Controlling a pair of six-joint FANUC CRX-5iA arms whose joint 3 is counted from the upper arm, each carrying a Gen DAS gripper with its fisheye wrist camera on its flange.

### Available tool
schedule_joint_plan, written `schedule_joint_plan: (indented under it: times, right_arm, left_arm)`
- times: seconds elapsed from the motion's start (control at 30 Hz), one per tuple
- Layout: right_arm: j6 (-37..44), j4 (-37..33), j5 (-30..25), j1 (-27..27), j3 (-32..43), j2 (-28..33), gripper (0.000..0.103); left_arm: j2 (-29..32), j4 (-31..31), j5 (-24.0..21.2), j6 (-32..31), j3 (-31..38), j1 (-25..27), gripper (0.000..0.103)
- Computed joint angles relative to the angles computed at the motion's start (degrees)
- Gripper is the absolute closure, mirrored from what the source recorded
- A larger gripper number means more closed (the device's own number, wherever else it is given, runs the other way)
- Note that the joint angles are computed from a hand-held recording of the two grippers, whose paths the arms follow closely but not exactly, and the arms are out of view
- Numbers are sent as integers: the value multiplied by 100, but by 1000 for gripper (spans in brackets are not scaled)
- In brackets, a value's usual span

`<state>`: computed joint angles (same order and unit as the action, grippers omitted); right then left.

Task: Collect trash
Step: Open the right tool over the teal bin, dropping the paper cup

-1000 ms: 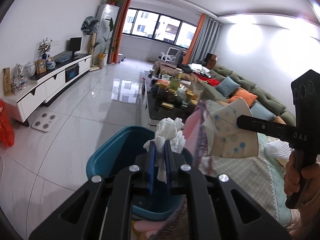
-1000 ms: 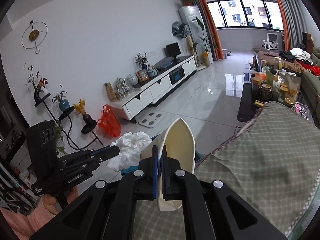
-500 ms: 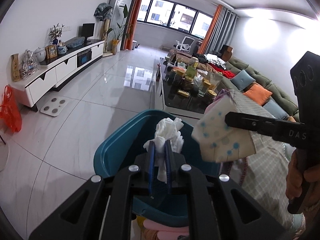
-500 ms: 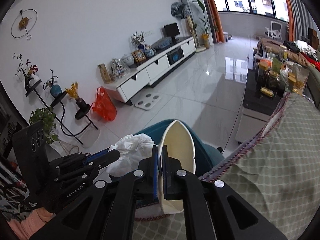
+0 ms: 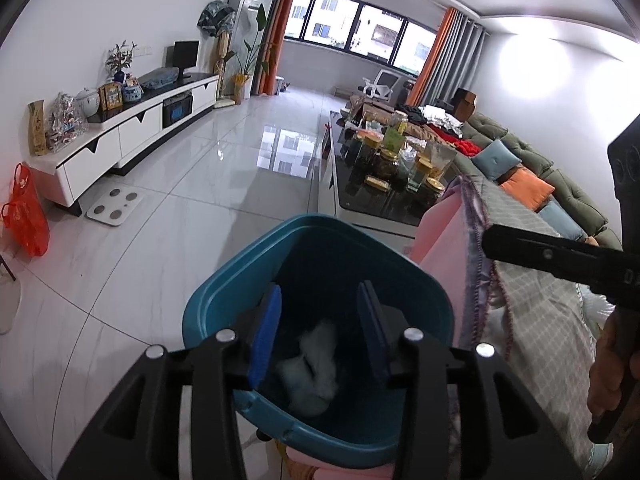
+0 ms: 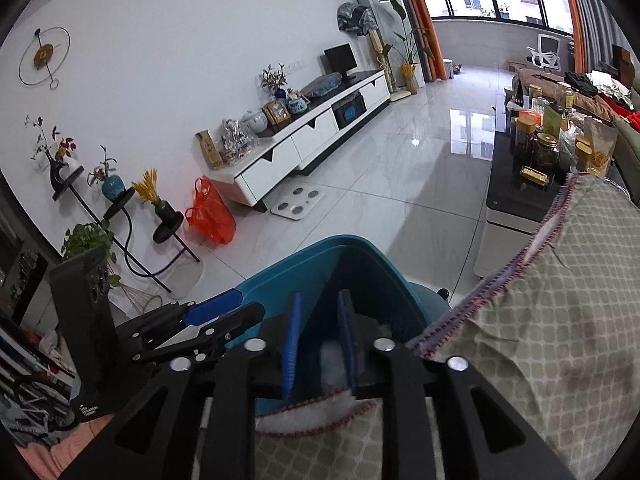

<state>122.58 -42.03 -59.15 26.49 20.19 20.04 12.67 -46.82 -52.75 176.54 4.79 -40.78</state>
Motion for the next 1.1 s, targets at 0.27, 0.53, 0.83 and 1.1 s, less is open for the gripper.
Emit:
schedule_joint_plan:
  times: [0.27,0.53,0.83,1.1]
  right_arm:
    - [700,-599,51,-533,-613,-692,64]
    - [1314,-1055,105,-1445,-1371,-1506,47]
    - [1228,-960,432,-2610,-2038,-2097,35]
    - [1038,-779,874,-3347,-2463,-2463,34]
  left_arm:
    - [-24,-797,-230,58,304,-732,49]
    - [249,-674,858,-749,695,-1086,40]
    - [1219,2075,2986,-3911,1152,-781,28]
    - [2193,5429,3606,-7675,1522,-801,23]
